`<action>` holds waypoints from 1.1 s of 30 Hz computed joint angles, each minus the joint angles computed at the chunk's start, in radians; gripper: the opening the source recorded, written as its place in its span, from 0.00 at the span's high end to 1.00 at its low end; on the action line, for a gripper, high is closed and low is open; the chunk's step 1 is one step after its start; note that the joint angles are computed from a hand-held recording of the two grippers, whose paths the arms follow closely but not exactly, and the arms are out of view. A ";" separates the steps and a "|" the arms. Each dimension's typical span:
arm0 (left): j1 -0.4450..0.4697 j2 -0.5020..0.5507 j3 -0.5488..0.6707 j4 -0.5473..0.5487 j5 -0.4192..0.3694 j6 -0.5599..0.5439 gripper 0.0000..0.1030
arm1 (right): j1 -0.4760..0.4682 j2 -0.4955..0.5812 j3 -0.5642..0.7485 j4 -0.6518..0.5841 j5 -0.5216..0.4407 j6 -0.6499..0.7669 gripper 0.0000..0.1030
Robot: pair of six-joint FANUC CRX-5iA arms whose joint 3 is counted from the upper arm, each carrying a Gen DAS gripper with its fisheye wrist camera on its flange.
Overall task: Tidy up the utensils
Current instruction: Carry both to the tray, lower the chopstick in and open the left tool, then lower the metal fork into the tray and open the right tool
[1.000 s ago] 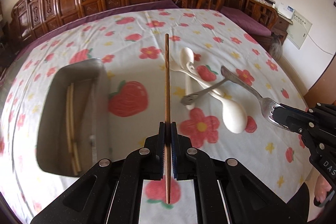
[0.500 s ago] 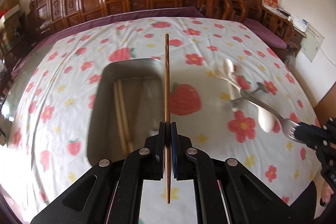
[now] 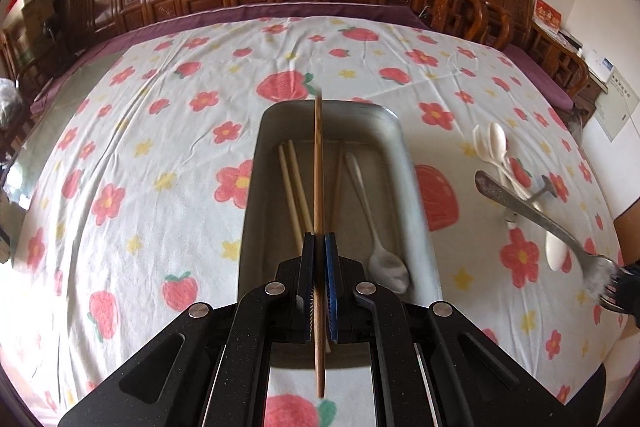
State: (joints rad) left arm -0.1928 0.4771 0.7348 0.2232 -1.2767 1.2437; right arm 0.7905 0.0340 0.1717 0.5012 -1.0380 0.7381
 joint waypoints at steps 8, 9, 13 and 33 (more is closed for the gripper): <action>0.012 0.033 0.027 0.032 0.003 -0.020 0.96 | -0.008 0.066 0.094 -0.029 -0.009 0.044 0.97; 0.013 0.034 0.026 0.040 0.004 -0.025 0.96 | -0.010 0.077 0.108 -0.035 -0.011 0.052 0.97; 0.019 0.044 0.034 0.066 0.003 -0.040 0.96 | -0.019 0.108 0.143 -0.047 -0.003 0.073 0.97; 0.108 -0.041 -0.081 0.179 0.110 -0.156 0.79 | -0.077 0.298 0.351 -0.136 -0.012 0.196 0.97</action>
